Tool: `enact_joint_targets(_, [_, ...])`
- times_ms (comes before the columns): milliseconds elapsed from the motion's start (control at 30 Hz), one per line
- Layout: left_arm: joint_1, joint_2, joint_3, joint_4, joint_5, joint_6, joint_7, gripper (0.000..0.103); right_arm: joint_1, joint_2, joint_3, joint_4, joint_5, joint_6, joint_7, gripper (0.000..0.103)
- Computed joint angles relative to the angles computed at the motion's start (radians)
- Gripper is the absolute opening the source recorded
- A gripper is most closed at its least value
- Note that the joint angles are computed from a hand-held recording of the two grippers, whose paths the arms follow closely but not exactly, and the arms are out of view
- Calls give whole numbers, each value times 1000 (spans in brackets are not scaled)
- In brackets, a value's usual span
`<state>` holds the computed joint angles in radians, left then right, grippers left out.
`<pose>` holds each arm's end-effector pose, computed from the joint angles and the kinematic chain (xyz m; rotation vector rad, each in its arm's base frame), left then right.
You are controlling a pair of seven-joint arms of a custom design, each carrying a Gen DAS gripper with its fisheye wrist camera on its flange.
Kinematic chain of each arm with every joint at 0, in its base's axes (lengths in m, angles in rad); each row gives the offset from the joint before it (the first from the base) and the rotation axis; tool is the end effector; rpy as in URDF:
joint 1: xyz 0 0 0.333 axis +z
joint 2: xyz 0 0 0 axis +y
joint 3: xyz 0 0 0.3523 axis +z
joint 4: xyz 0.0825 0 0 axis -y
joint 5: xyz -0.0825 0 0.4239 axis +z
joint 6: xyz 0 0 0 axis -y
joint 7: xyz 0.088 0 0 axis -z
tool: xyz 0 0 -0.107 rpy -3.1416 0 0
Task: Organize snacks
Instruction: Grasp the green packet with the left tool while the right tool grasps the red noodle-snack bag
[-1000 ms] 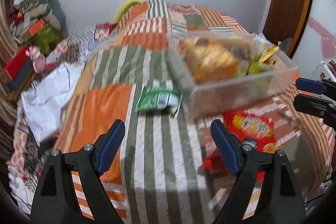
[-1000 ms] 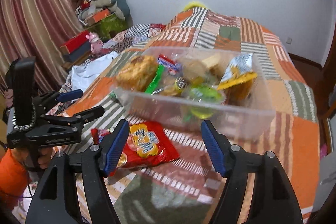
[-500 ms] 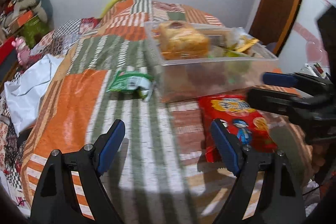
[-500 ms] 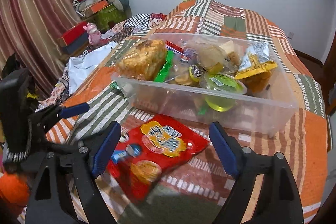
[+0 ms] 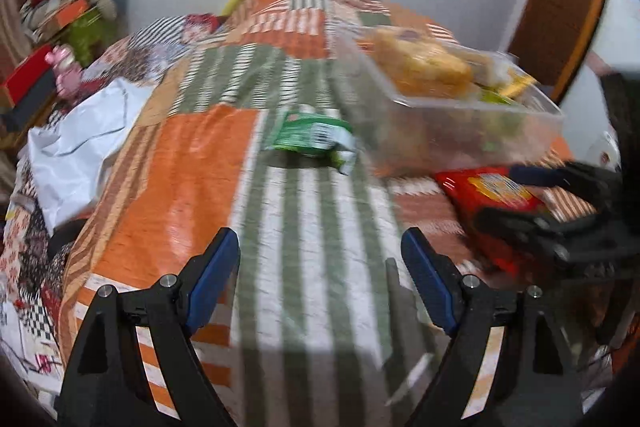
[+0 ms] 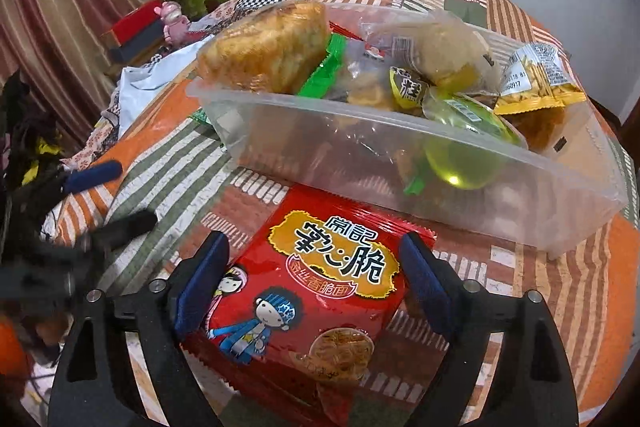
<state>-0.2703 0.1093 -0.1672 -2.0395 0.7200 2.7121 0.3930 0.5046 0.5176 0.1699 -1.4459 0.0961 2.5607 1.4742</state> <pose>0.5775 -0.2926 0.4622 -1.9897 1.6765 -0.7427 0.6448 0.4758 0.4776 -2.2748 1.1154 -0.2027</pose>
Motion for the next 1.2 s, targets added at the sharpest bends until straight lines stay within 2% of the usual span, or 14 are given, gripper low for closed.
enact_joint_targets(333, [23, 80, 40, 98, -58, -5, 6, 85, -33, -35, 5, -58, 22, 11, -37, 85])
enact_joint_targets(533, [15, 143, 55, 177, -90, -18, 72, 85, -64, -67, 25, -108, 81, 45, -78, 67])
enact_joint_targets(567, [12, 160, 55, 200, -108, -45, 92, 85, -71, -71, 32, -115, 95, 48, -90, 65])
enact_joint_targets(667, [2, 191, 64, 236, -130, -64, 125, 86, -67, -81, 28, -131, 101, 67, -95, 61])
enact_joint_targets(800, [0, 230, 59, 281, -180, -73, 214, 86, -69, -89, 31, -146, 111, 85, -103, 60])
enact_joint_targets(1000, [21, 233, 59, 252, -290, 7, 286, 86, -92, -107, 52, -173, 165, 95, -147, 59])
enact_joint_targets(1067, [6, 229, 74, 246, -285, 16, 279, 83, -94, -111, 53, -179, 177, 100, -154, 59])
enact_joint_targets(1133, [-3, 229, 84, 242, -278, 30, 276, 59, -97, -115, 56, -185, 193, 103, -161, 59])
enact_joint_targets(1200, [0, 230, 79, 239, -290, 45, 296, 51, -103, -119, 60, -192, 213, 110, -166, 59])
